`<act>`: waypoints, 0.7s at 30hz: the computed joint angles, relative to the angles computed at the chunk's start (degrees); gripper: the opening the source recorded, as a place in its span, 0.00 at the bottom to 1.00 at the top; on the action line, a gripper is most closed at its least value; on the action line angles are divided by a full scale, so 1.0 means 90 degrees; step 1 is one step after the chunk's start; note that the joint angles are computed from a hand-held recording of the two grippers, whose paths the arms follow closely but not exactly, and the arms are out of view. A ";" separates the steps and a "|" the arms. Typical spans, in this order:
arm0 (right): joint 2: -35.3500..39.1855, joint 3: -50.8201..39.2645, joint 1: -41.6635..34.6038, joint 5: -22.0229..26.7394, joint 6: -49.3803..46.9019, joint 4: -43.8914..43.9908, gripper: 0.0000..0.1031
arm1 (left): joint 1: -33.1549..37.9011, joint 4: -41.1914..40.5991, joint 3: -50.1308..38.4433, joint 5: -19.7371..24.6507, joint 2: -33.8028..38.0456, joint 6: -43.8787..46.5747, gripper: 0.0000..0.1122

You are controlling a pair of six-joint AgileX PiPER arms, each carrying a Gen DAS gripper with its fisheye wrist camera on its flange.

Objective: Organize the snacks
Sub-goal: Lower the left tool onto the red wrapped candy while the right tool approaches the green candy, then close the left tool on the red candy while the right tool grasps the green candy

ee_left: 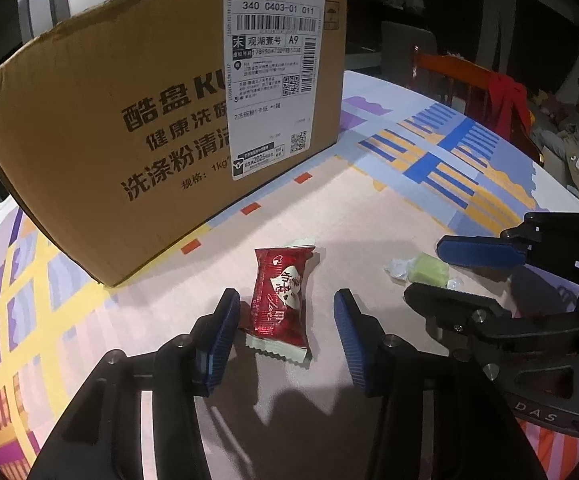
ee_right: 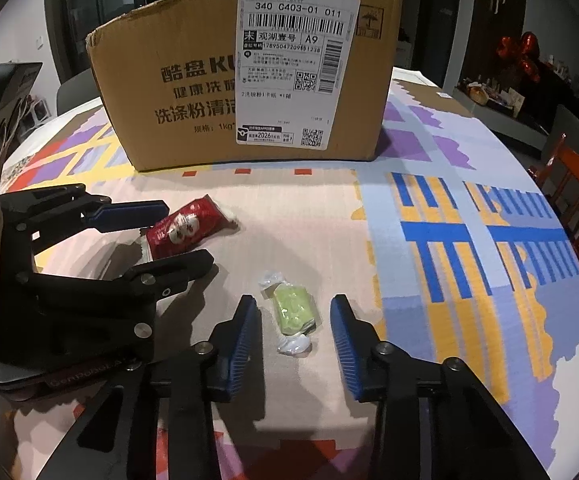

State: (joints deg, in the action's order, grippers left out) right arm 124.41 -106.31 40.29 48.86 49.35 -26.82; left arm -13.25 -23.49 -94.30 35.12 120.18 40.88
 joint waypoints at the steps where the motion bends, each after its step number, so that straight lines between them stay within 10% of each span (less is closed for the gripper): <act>1: 0.0000 0.0008 0.0000 -0.0017 0.0021 -0.0025 0.37 | 0.0005 -0.0003 -0.0019 0.0015 0.0015 -0.0053 0.43; 7: 0.0002 0.0034 -0.0018 -0.0103 0.0047 -0.0061 0.21 | 0.0023 -0.0179 -0.0035 0.0066 0.0037 -0.0117 0.32; 21: -0.0068 0.0064 -0.0024 -0.0164 0.0111 -0.0108 0.20 | 0.0026 -0.0049 0.0389 -0.0252 -0.0225 -0.0725 0.24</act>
